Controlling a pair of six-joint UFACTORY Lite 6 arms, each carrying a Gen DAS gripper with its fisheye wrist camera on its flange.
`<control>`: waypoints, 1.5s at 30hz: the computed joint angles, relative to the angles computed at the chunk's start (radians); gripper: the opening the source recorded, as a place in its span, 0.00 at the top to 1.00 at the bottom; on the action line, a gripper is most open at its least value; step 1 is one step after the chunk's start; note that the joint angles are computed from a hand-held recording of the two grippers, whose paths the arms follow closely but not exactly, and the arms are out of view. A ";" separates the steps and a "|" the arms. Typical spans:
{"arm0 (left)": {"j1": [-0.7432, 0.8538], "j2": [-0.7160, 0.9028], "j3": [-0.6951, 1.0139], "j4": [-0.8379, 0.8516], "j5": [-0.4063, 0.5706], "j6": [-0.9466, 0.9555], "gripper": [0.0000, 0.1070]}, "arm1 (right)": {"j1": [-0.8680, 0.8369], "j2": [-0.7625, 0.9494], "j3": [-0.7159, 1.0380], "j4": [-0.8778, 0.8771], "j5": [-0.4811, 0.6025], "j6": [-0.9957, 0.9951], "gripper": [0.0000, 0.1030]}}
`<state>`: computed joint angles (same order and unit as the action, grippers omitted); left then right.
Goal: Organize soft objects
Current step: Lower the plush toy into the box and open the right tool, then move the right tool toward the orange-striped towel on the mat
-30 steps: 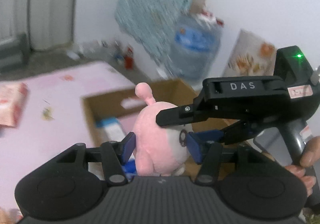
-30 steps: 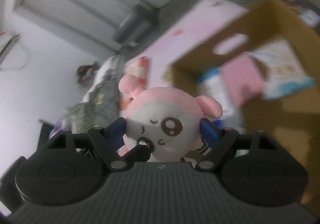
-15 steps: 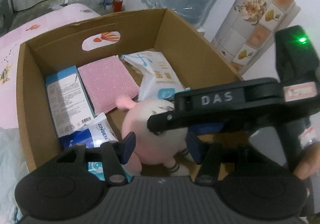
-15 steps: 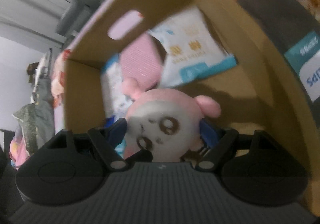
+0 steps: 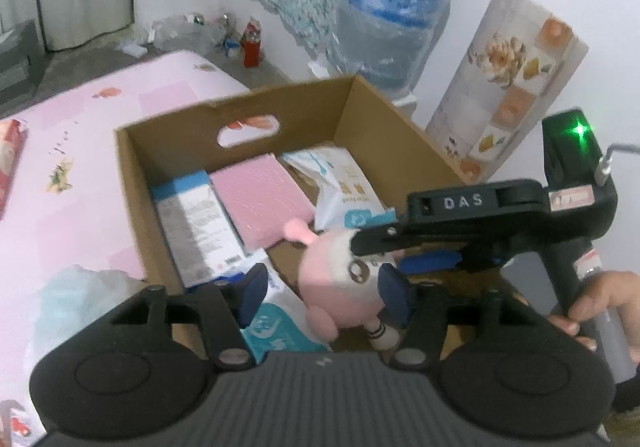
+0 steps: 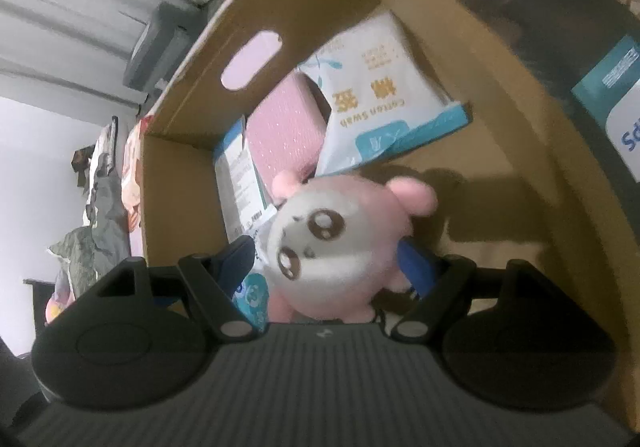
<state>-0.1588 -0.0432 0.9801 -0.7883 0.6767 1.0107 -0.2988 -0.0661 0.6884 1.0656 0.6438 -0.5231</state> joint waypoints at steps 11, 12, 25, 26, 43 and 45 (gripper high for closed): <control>0.434 -0.113 0.058 -0.066 0.295 0.187 0.34 | 0.017 -0.306 -0.081 0.004 0.056 0.095 0.22; 0.497 -0.116 0.069 -0.073 0.325 0.212 0.33 | 0.025 -0.351 -0.091 0.009 0.067 0.110 0.22; 1.223 0.108 0.332 -0.143 0.538 0.468 0.32 | 0.634 -0.374 0.038 0.180 -0.197 0.203 0.21; 1.254 0.131 0.341 -0.144 0.542 0.474 0.32 | 0.694 -0.323 0.079 0.221 -0.227 0.169 0.21; 1.480 0.282 0.243 -0.138 0.442 0.737 0.38 | 1.068 0.571 0.921 0.198 -0.169 0.303 0.21; 1.497 0.283 0.229 -0.139 0.417 0.770 0.39 | 1.089 0.646 1.003 0.190 -0.146 0.323 0.21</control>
<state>1.3378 0.2396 1.2095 -0.9278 1.0937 1.7804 0.7899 0.5794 1.6909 1.2560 0.4975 -0.1997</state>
